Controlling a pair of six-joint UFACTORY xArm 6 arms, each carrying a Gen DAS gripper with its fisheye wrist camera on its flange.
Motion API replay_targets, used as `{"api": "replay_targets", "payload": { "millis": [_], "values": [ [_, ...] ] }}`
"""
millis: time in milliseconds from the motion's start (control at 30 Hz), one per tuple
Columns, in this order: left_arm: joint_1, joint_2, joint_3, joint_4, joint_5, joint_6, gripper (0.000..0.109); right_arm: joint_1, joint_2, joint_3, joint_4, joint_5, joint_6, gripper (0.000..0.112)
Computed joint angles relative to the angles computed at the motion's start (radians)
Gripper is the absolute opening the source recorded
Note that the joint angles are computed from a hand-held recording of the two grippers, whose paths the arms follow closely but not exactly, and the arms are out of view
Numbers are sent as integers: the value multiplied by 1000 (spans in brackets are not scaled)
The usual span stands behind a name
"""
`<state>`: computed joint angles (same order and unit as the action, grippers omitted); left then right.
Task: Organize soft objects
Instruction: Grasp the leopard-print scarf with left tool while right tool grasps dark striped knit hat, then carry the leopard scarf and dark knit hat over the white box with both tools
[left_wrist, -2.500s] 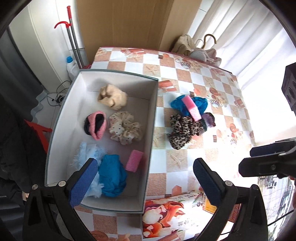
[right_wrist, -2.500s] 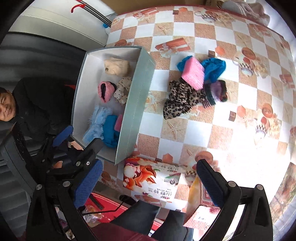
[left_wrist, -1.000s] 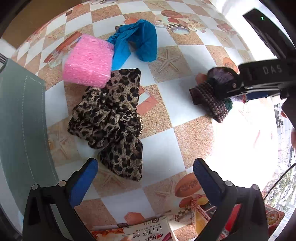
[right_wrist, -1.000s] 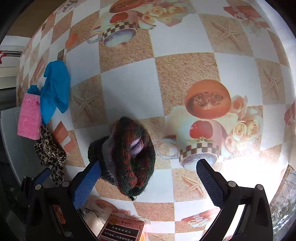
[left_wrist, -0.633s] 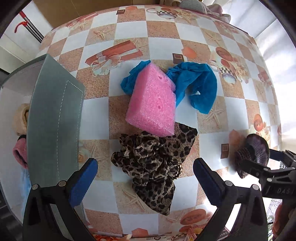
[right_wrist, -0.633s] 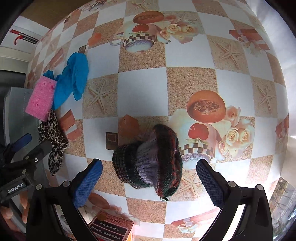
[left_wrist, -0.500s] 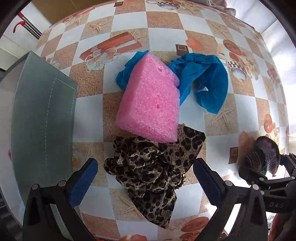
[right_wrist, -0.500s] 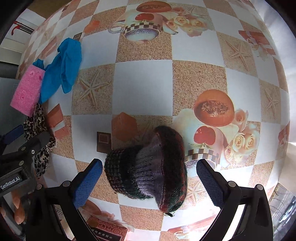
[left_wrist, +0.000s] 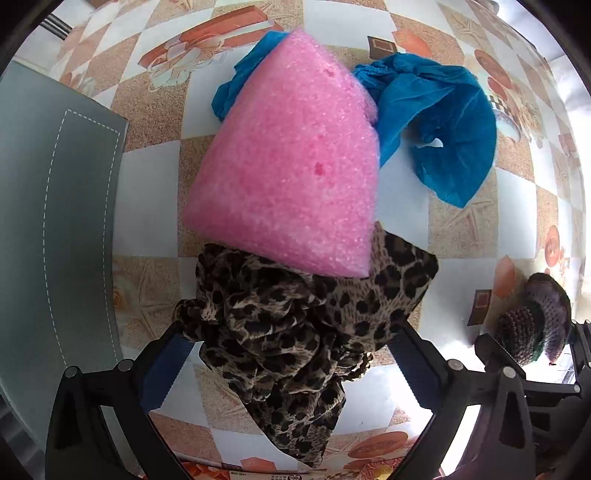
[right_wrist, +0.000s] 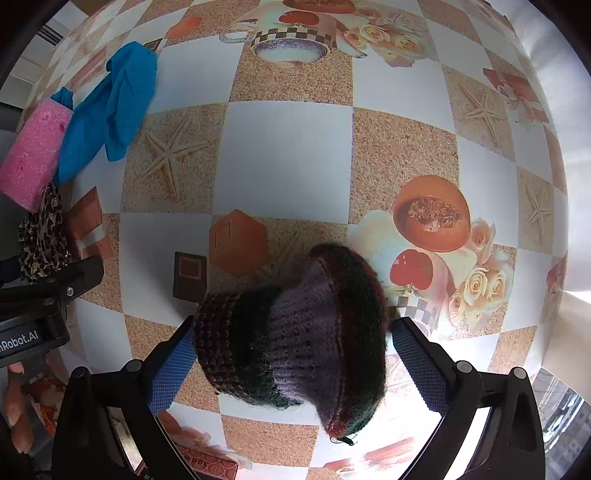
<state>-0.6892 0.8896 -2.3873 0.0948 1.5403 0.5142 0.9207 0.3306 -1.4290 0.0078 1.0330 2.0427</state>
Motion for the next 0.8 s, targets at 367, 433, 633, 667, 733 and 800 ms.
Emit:
{"api": "replay_targets", "payload": {
  "millis": [367,433,633,667,733,800],
  "values": [
    [-4,-261,375,-64,-190,138,32,68,-46,-59,-165,71,173,61],
    [-5,-309,442,-78,-230,180,32,87,-56,-63,-180,84,215,61],
    [-18,-424,547,-144,-283,312,32,155,-67,-111,-210,169,352,61],
    [-22,-450,573,-158,-294,341,32,170,-69,-114,-214,183,381,61],
    [-33,-496,610,-193,-295,388,32,201,-76,-118,-222,211,441,61],
    [-40,-526,623,-229,-270,433,32,231,-61,-168,-223,271,490,61]
  ]
}}
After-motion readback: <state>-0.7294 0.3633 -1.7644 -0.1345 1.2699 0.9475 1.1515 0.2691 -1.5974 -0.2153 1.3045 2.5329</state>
